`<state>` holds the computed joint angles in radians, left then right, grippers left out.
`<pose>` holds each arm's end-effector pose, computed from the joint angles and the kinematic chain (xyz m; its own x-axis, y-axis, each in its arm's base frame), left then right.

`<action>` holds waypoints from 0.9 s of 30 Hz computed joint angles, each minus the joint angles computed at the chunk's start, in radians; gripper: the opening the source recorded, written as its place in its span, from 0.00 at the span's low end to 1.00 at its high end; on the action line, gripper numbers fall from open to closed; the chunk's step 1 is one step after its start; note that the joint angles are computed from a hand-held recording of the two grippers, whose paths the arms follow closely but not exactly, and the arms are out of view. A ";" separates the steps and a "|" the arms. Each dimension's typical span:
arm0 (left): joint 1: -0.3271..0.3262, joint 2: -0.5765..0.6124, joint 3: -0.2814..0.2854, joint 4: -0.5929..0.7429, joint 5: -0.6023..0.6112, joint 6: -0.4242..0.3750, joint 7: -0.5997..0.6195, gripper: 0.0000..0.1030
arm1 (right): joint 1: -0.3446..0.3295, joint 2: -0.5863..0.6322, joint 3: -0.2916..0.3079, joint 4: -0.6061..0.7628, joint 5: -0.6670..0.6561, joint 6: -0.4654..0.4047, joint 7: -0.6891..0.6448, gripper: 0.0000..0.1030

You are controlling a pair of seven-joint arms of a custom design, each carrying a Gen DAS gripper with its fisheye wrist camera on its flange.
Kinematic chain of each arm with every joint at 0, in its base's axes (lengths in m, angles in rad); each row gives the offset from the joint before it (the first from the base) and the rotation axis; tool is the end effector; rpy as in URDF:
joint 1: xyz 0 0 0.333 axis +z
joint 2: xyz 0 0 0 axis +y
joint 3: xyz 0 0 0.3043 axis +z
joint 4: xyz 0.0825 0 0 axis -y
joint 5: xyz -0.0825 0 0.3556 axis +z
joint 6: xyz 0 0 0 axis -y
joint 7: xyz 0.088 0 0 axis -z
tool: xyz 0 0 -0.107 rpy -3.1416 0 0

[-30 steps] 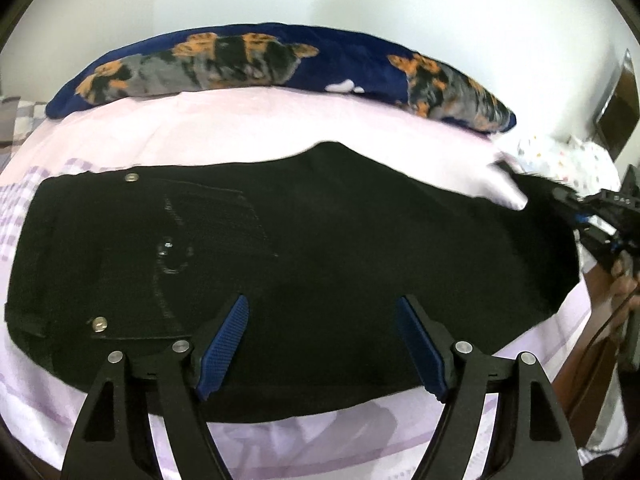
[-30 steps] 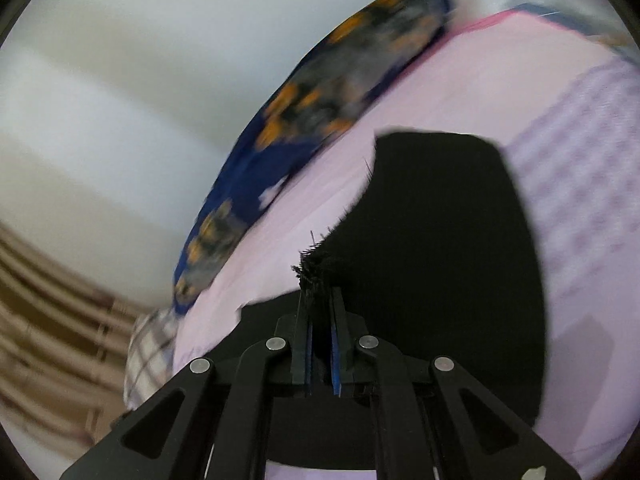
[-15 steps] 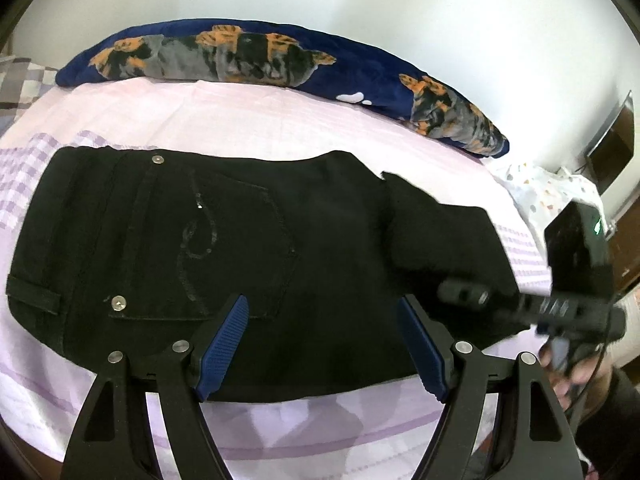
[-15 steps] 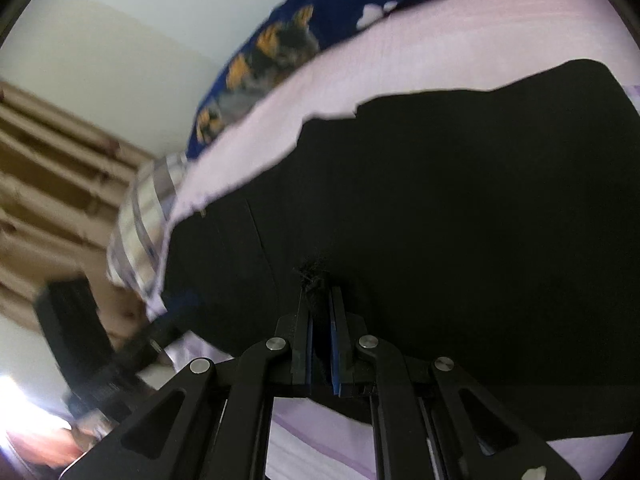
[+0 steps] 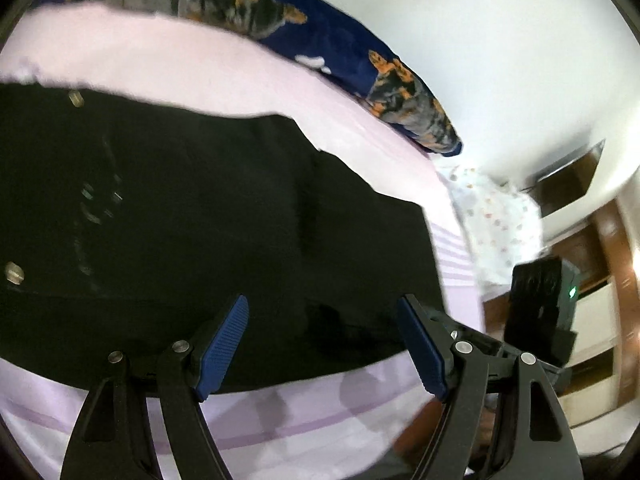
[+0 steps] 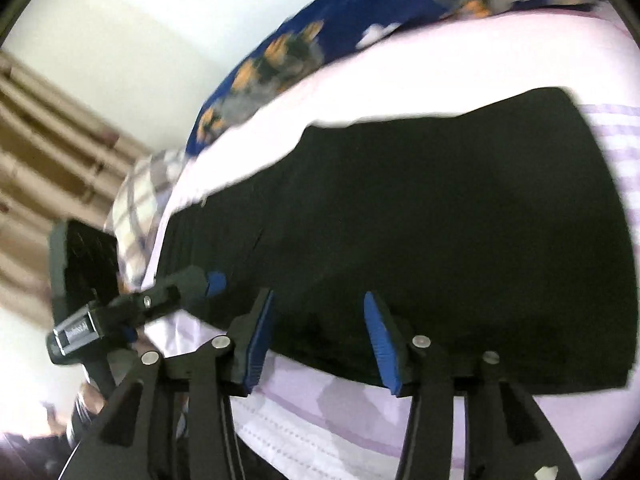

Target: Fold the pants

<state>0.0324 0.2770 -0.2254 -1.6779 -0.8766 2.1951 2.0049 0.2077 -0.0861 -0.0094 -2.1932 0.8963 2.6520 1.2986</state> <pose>0.6237 -0.1350 0.4808 -0.2502 -0.6955 0.6736 -0.9419 0.0139 -0.3355 0.5232 0.0832 0.4778 -0.0411 -0.8103 -0.5845 -0.8506 0.3353 -0.4050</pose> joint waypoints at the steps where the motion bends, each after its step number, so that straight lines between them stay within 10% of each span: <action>1: 0.006 0.015 -0.003 0.017 -0.018 -0.030 -0.019 0.75 | -0.002 -0.015 0.000 -0.016 0.010 0.023 0.018 0.44; 9: 0.018 0.120 -0.021 0.128 -0.033 -0.173 -0.200 0.73 | 0.009 -0.069 -0.036 -0.087 0.151 0.175 0.044 0.49; 27: -0.037 0.239 -0.075 0.277 0.100 -0.228 -0.369 0.58 | -0.008 -0.039 -0.040 -0.080 0.219 0.178 0.019 0.49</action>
<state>-0.0050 0.5163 -0.3004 -1.4009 -0.7763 1.9667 1.6362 0.1997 -0.1254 -0.0492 -2.2728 1.1152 2.8299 1.3176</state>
